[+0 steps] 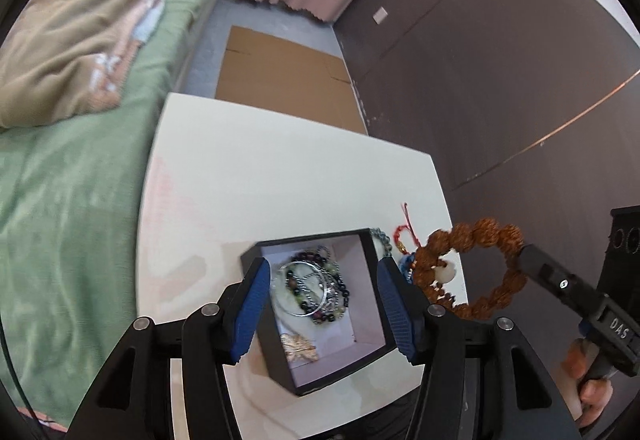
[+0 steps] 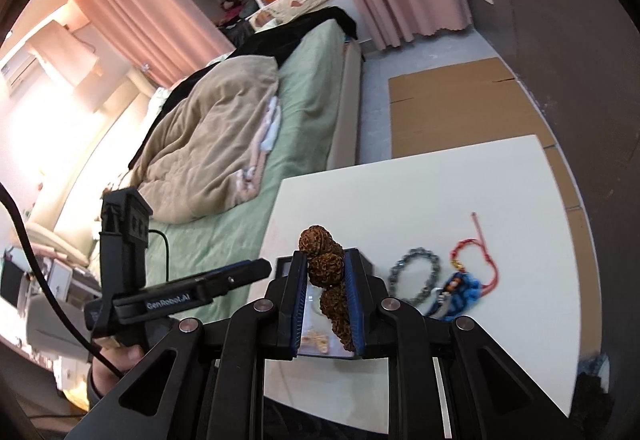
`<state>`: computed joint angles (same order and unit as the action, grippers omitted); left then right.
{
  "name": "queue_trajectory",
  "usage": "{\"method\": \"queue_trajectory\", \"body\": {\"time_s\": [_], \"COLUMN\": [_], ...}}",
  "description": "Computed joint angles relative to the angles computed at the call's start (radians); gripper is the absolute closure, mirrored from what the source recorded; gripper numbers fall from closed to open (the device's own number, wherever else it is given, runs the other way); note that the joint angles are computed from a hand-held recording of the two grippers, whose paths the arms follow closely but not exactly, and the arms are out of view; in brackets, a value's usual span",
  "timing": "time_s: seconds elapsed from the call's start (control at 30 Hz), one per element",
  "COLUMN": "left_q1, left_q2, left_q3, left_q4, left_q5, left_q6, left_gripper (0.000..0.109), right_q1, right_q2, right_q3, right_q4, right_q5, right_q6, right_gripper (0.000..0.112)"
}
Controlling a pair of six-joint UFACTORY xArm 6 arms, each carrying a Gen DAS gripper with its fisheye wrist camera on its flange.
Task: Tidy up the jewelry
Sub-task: 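Lower the brown bead bracelet into the box and open the right gripper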
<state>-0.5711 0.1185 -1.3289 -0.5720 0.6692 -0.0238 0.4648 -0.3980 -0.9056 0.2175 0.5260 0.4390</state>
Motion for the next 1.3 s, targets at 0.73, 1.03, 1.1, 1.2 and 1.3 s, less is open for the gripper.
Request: {"method": "queue_trajectory", "body": {"time_s": [0.73,1.03,1.1,1.2,1.3], "left_q1": [0.067,0.05,0.037,0.014,-0.01], "left_q2": [-0.117,-0.093,-0.078,-0.055,-0.031], "left_q3": [0.128,0.101,0.083,0.053,0.022], "left_q4": [-0.009,-0.013,-0.009,-0.005,0.007], "left_q5": [-0.03,-0.026,-0.021,-0.011,-0.001], "left_q6": [0.003,0.008,0.011,0.016,0.014], "left_gripper": [0.052,0.052,0.052,0.052,0.052], "right_q1": [0.07,0.034,0.018,-0.003,-0.024], "right_q2": [0.246,0.12,0.073,0.01,-0.047], "right_q3": [-0.112,-0.025,0.003,0.04,0.082], "right_q4": [0.233,0.174,0.131,0.036,-0.021], "right_q5": [0.081,0.025,0.029,0.046,0.054], "right_q6": [-0.109,-0.061,-0.025,0.04,0.084], "right_gripper": [0.089,0.066,0.064,0.041,0.034]}}
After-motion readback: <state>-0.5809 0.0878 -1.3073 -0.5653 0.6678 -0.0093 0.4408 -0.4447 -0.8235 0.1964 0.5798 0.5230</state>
